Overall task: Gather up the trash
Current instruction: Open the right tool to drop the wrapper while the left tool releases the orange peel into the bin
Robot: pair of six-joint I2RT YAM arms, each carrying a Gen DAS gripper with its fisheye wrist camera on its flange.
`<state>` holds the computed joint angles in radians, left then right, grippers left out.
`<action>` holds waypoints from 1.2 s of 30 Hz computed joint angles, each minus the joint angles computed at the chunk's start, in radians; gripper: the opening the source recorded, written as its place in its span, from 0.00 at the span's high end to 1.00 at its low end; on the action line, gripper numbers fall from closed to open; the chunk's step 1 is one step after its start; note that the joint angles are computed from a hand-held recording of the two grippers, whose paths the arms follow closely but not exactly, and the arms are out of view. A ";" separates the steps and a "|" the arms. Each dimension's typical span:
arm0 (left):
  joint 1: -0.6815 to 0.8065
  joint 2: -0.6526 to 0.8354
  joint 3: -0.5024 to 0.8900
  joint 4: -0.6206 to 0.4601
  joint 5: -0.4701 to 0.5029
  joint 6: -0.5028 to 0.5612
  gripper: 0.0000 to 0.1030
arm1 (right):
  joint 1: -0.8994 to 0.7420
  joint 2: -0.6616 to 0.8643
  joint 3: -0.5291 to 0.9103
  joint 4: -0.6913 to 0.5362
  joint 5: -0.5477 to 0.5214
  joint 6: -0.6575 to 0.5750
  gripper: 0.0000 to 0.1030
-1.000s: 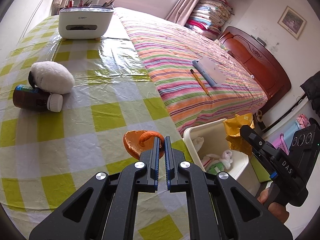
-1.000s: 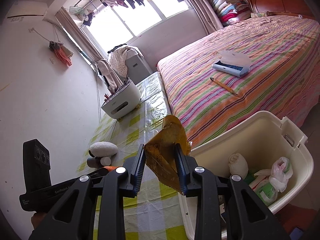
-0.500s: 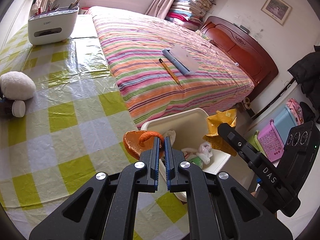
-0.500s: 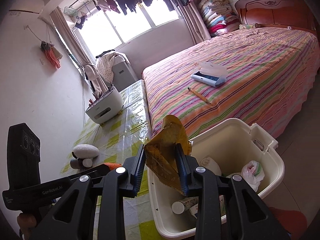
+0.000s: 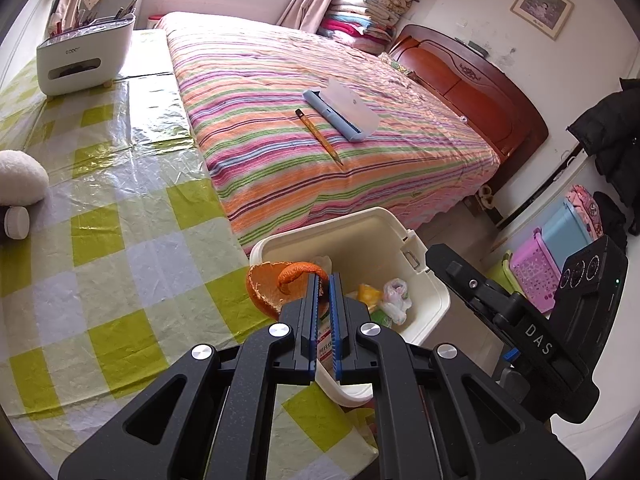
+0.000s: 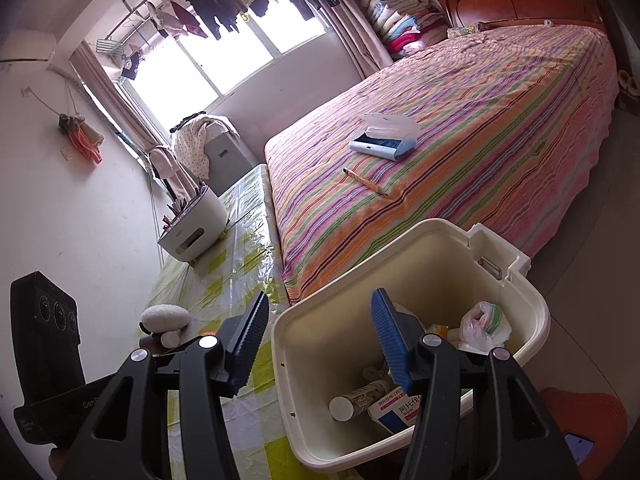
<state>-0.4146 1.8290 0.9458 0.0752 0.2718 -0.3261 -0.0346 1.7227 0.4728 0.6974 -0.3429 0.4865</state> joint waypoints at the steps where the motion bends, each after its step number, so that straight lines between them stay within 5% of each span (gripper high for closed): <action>1: 0.001 0.002 0.002 0.000 0.007 -0.002 0.95 | -0.004 0.000 -0.003 0.007 -0.001 0.009 0.49; 13: -0.028 0.050 0.027 0.025 0.010 -0.006 0.95 | -0.071 -0.018 -0.075 0.155 0.008 0.113 0.49; 36: -0.118 0.156 0.117 0.013 -0.018 0.002 0.93 | -0.103 -0.028 -0.115 0.232 0.018 0.157 0.49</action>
